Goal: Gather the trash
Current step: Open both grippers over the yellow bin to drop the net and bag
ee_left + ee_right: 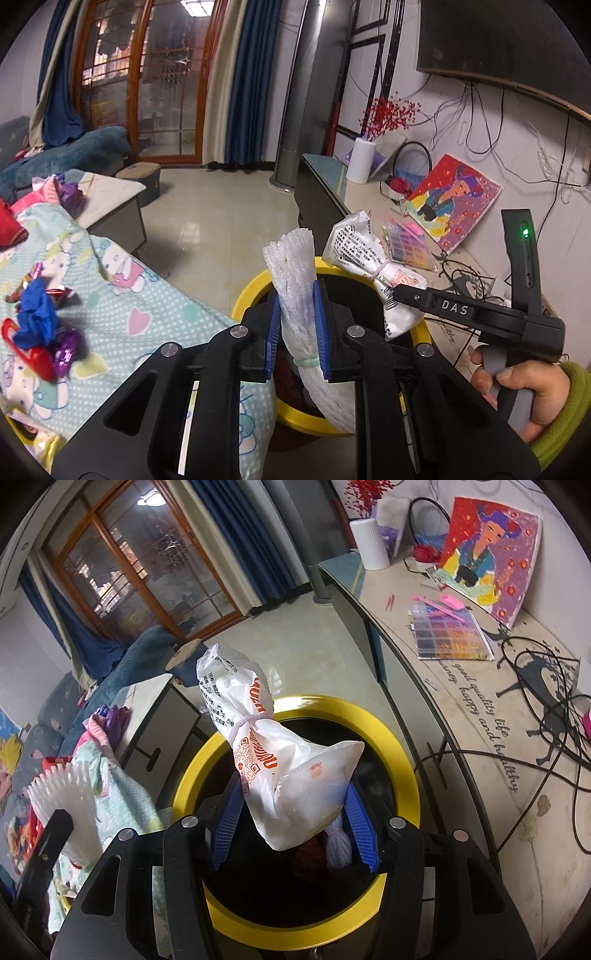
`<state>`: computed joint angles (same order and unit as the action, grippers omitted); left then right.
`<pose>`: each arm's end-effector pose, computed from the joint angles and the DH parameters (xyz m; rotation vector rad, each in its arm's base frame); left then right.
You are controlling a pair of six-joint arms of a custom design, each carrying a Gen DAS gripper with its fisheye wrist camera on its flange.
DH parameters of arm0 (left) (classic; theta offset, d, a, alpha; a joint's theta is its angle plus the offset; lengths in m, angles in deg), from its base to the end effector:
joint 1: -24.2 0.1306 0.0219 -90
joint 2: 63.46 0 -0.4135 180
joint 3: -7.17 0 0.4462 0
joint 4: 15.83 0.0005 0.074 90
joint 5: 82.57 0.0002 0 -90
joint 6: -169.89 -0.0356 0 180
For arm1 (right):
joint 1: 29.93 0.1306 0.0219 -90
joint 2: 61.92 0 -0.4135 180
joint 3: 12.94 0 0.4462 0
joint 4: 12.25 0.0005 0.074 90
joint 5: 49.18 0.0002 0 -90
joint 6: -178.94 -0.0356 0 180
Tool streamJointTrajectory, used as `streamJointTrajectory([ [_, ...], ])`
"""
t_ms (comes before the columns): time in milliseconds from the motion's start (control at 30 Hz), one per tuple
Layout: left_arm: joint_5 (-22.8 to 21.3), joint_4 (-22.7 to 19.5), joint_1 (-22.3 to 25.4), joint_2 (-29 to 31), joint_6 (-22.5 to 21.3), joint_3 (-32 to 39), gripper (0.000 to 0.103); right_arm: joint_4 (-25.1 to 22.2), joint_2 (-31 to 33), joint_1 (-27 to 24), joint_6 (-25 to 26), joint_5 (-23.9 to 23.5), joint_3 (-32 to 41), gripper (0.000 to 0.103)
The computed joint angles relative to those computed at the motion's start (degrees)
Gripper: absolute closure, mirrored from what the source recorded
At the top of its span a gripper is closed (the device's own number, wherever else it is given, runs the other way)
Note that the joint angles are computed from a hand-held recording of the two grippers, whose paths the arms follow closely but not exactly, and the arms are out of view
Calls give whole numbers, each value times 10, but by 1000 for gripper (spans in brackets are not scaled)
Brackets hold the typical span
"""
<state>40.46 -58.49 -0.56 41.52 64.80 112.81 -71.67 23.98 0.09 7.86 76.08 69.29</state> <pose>0.5837 -0.2911 0.4656 1.0463 2.0147 -0.7494 0.4297 0.2240 0.4225 1.1890 2.0696 0.0417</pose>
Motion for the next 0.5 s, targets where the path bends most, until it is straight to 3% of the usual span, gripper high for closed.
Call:
streamJointTrajectory([
  [333, -3, -30, -6, 23, -3, 16, 91, 19, -11, -11, -18, -27, -25, 48],
  [400, 0, -36, -4, 27, 1, 21, 87, 23, -10, -13, -17, -32, -27, 47],
  [500, 5, -43, -3, 31, 10, 27, 74, 28, -9, -13, -14, -36, -27, 44],
])
